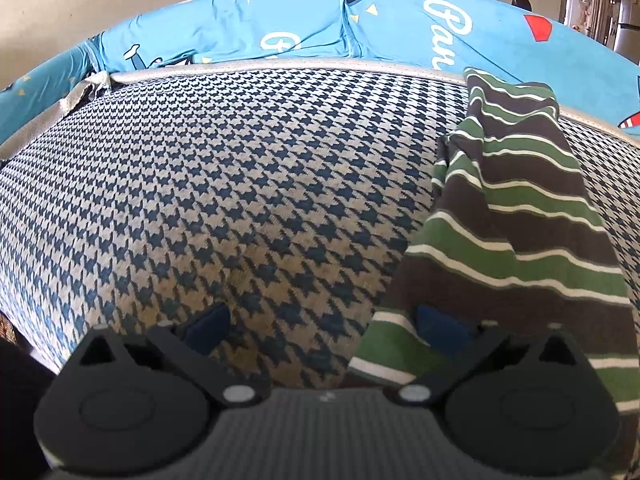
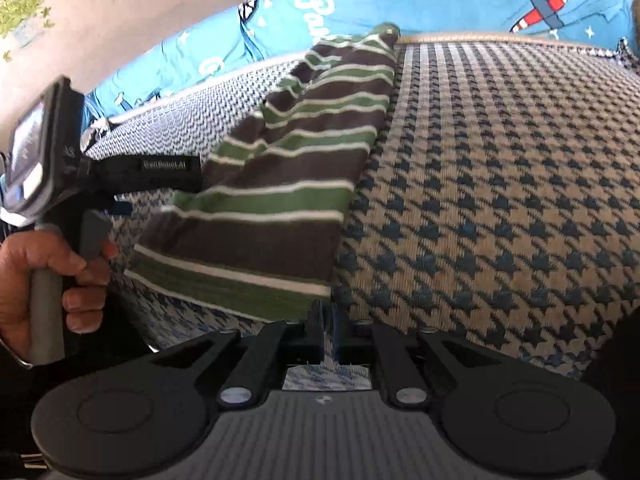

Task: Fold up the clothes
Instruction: 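Open the right tool and withdraw it from the folded shirt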

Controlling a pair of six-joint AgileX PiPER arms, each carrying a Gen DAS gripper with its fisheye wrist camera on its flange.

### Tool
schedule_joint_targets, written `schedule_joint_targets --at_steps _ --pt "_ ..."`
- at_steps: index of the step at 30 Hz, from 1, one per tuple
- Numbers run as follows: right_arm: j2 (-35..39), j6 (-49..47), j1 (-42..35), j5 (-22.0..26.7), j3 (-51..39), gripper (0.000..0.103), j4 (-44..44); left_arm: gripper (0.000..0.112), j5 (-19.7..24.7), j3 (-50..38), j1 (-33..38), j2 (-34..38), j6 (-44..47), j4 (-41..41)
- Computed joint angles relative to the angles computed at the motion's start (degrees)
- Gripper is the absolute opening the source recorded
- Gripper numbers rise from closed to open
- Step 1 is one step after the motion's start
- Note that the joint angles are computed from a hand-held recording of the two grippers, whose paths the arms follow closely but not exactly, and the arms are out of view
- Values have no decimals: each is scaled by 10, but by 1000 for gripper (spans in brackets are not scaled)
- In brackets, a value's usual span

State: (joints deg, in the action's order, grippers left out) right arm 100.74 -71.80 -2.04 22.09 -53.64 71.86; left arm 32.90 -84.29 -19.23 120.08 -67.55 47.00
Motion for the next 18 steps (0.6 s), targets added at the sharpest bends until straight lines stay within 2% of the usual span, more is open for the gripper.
schedule_joint_targets --at_steps 2,10,14,16,18 --pt "-3 -30 1 -3 6 8 24 103 16 1 -5 0 -30 29" --pt "-2 -52 3 -16 8 8 43 103 50 -11 9 6 -55 11" --pt "0 -43 -1 -26 6 9 59 103 0 24 5 -16 -104 64" --pt "1 -38 -3 -29 5 9 66 103 -2 28 -5 -17 -139 110" --pt "2 -42 -6 -27 5 9 75 103 -3 15 -9 -9 -140 118"
